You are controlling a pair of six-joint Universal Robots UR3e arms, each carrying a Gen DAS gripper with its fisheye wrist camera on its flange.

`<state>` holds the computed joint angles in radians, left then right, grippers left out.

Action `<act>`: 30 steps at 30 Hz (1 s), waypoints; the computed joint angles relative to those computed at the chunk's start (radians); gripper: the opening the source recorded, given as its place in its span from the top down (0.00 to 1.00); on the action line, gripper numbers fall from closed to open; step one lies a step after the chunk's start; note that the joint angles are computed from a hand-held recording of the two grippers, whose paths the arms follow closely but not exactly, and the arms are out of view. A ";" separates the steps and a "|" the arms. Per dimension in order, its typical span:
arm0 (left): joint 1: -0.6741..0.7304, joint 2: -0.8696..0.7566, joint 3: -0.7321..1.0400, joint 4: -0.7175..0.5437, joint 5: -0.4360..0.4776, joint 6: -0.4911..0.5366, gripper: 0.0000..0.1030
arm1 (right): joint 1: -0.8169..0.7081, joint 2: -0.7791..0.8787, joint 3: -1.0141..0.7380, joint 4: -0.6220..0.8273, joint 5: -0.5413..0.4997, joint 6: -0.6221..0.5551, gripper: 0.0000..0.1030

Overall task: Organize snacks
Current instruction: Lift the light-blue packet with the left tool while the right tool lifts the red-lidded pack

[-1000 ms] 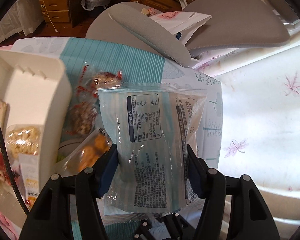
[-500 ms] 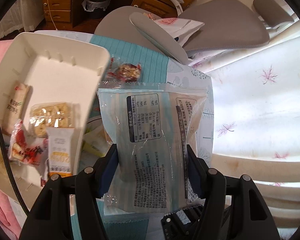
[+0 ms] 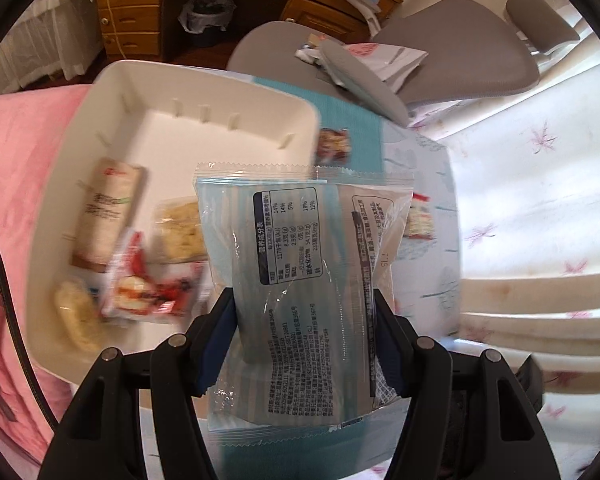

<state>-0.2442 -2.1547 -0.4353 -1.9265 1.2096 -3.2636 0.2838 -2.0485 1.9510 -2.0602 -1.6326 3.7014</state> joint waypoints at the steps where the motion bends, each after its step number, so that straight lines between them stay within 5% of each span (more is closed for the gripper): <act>1: 0.013 0.035 -0.067 0.028 0.002 0.017 0.40 | -0.001 0.005 -0.002 0.017 -0.007 0.047 1.00; 10: 0.131 0.261 -0.491 0.235 0.022 0.155 0.39 | -0.051 0.029 0.001 0.151 0.026 0.332 0.98; 20: 0.262 0.397 -0.729 0.389 -0.048 0.292 0.39 | -0.159 0.032 0.040 0.226 0.127 0.545 0.53; 30: 0.304 0.406 -0.776 0.397 -0.057 0.376 0.38 | -0.207 0.129 -0.002 0.296 0.130 0.669 0.43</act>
